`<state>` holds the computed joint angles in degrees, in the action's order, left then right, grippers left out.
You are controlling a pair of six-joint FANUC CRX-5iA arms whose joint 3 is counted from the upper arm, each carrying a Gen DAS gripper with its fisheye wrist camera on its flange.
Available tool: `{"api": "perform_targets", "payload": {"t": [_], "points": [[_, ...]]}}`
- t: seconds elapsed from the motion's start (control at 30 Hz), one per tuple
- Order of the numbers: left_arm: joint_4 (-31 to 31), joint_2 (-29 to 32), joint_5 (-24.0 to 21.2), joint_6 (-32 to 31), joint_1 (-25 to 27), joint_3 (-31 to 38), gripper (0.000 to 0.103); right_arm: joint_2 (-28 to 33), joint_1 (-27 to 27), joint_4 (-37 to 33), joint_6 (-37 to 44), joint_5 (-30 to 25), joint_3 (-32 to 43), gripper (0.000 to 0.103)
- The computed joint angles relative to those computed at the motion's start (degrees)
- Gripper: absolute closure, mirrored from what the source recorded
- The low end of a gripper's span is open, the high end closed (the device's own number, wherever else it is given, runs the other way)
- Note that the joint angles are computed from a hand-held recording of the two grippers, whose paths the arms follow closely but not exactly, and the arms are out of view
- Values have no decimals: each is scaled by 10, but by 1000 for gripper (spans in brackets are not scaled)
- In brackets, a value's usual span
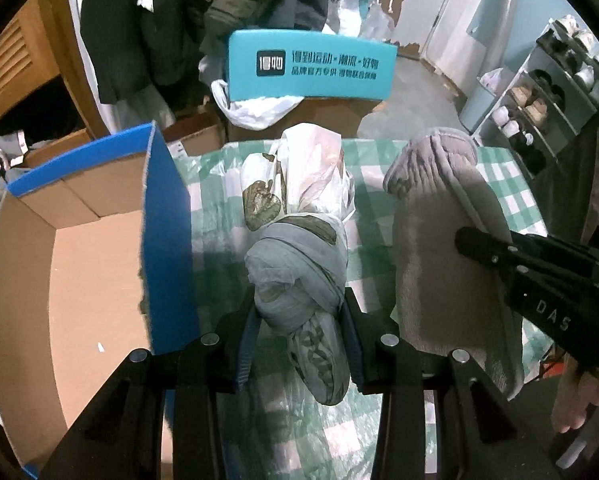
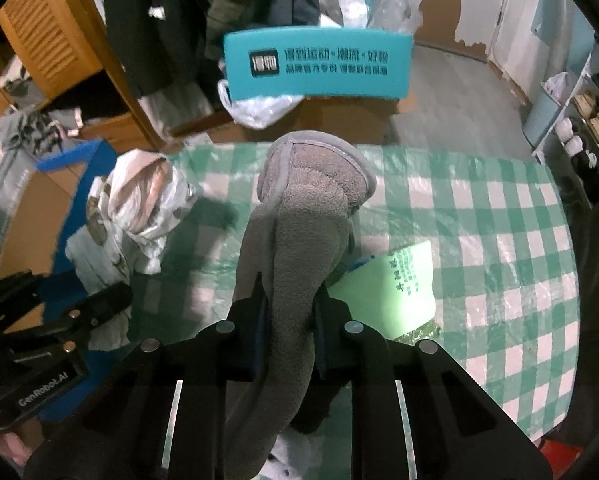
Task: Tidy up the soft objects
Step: 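Lift the grey slipper with the right gripper and carry it over the box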
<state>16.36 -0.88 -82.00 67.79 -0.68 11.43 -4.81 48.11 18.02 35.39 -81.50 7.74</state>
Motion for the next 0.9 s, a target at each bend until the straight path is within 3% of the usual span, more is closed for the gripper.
{"api": "perform_targets", "payload": {"t": [0.9], "points": [[54,-60,-16,-47,94,-8,64,3,58,43,2,9,72,86]]}}
